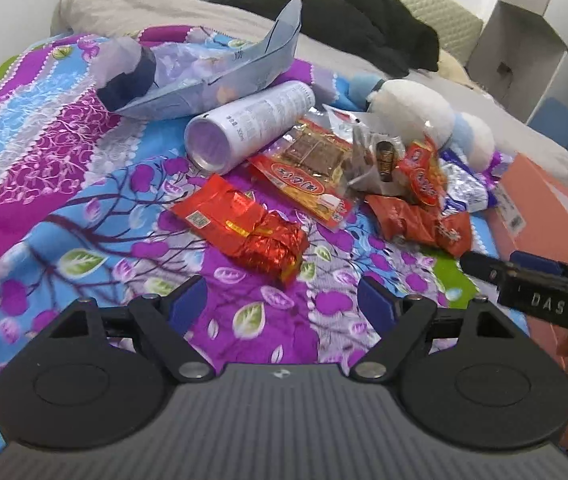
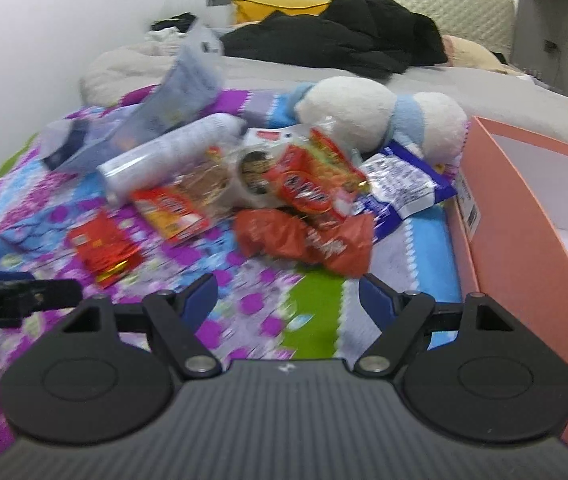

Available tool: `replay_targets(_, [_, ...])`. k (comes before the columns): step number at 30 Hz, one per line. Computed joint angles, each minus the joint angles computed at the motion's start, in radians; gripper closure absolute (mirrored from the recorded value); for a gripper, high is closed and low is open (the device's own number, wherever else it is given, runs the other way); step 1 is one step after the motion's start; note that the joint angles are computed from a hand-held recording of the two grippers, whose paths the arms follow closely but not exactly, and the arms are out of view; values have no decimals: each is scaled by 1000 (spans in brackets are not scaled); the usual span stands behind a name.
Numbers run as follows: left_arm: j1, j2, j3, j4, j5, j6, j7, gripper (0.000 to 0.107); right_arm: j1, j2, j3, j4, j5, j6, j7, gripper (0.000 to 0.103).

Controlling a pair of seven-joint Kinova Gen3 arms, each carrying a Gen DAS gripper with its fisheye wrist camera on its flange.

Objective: Organize snacks
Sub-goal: 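Grasp the red wrapper with white lettering with the right tool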

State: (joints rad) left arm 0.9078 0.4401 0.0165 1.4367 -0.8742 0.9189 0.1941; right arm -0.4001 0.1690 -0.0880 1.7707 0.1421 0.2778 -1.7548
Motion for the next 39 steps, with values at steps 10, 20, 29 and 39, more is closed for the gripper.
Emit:
replay_targets(10, [-41, 90, -21, -159, 145, 64, -2, 22, 63, 138, -18, -124, -65, 34, 33, 23])
replay_targets(20, [-43, 189, -54, -378, 276, 252, -65, 22, 160, 194, -98, -177, -208, 88, 204, 24])
replay_targets(29, [-32, 249, -76, -497, 306, 354, -81, 22, 226, 197, -150, -184, -317, 96, 349, 58])
replay_targets(39, [-23, 254, -89, -502, 303, 365, -88, 22, 279, 181, -181, -165, -442, 106, 498, 63])
